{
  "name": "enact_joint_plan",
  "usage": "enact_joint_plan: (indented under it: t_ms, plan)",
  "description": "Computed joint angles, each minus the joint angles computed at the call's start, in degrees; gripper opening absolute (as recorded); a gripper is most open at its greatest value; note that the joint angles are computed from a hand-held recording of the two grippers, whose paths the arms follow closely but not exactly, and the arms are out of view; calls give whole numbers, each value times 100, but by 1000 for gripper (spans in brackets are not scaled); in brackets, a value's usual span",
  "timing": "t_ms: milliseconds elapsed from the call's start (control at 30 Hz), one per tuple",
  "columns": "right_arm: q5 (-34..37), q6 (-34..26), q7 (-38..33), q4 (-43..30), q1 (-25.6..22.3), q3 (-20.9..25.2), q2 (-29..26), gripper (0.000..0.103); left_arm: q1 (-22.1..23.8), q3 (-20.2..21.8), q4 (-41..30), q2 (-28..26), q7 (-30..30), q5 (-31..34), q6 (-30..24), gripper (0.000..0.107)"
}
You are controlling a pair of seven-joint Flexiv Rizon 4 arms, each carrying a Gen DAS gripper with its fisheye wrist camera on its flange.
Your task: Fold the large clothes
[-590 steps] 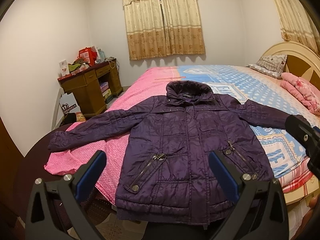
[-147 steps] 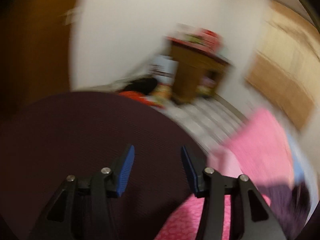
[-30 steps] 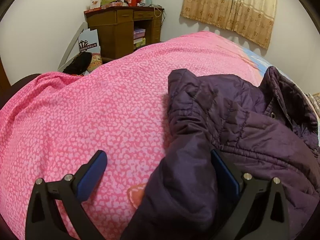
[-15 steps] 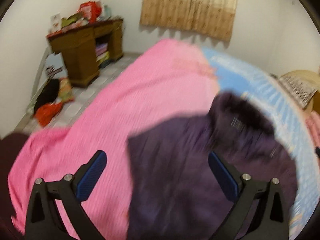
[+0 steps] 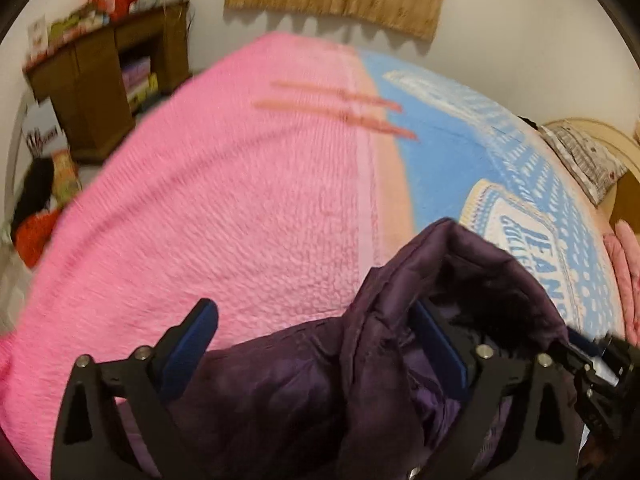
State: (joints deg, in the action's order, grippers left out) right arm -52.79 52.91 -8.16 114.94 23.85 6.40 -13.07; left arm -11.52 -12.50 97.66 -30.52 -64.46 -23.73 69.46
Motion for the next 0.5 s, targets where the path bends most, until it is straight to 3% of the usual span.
enact_joint_plan:
  t_ms: [67,133,167,200,300,400,433,500]
  plan:
    - [152,193,-75,46,-81,2,-42,13,-43,-10,-80,-102,-37,6,-159,83]
    - [138,36,-129,69,-37,-3,-19,10,-172,103,-193,-155,-83,219,-354,59]
    - [26,9,-102,117,-21,-14,34,8,-32,-112,-48,-102,202,90,-271,30]
    - [-114,-62,-26,157,5,-20,93,8,172,-397,138,-12,553,-165,-177,16]
    - [-695,-207,454,400,11,20,424,7,593,-946,828,478,1370,-937,428,13]
    - [-1037,-87,946,690,-106,152,683,7,1264,-1836,1709,1060,2873,-2465,1085,13]
    - [-1081,-83,1034,784,-125,211,725,7,1344,-1900,1844,1133,3076,-2703,1092,13]
    - [-1069,-99,1117,908,-134,303,702,6,1193,-1626,1886,1086,2992,-2701,1013,16]
